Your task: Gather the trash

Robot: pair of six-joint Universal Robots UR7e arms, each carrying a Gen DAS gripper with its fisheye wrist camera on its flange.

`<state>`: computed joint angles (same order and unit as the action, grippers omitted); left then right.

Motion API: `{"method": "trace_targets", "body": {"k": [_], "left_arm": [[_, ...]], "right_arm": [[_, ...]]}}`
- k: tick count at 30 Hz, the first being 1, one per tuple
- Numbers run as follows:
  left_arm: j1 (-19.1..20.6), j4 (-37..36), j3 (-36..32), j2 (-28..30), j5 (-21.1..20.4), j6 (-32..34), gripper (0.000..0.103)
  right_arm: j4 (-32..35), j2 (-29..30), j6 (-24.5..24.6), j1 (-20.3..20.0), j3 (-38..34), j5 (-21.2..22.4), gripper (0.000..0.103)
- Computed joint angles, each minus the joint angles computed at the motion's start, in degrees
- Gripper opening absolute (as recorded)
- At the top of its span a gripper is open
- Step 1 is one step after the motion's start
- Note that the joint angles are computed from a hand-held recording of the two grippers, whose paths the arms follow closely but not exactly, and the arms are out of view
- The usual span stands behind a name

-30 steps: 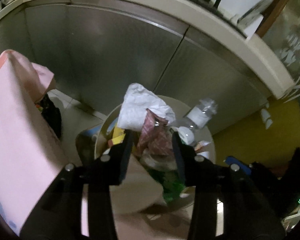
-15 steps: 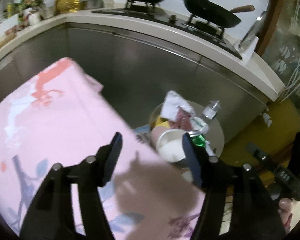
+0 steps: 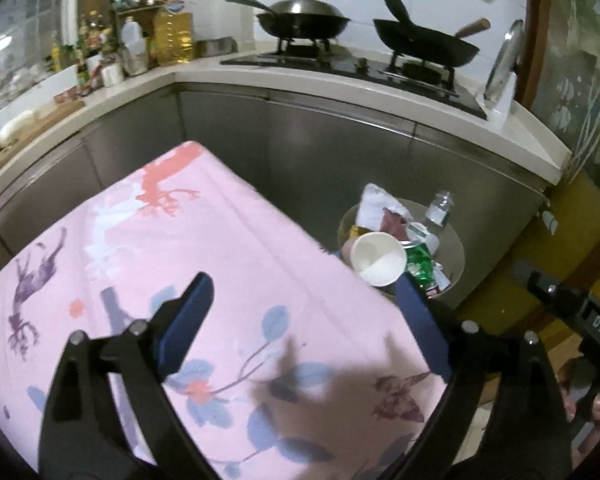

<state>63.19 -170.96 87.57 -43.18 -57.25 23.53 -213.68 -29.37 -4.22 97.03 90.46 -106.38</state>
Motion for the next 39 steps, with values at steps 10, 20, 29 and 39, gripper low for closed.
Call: {"method": "trace_targets", "body": {"k": [10, 20, 29, 39], "left_arm": [[0.06, -10.86, 7.03, -5.34, 5.21, 2.51, 0.097], [1.59, -16.7, 11.54, -10.25, 7.76, 2.91, 0.097], [2.64, -20.68, 14.52, -12.78, 8.31, 4.39, 0.097], [3.45, -20.64, 16.05, -14.61, 7.68, 3.7, 0.097]], "right_arm": [[0.46, 2.96, -0.98, 4.6, -2.89, -2.78, 0.072], [-1.07, 7.32, -1.83, 8.63, -6.89, -7.25, 0.081], [-3.54, 10.22, -2.03, 10.71, -9.59, -11.47, 0.085], [-6.65, 11.53, -1.06, 11.47, -10.52, -13.23, 0.087]]}}
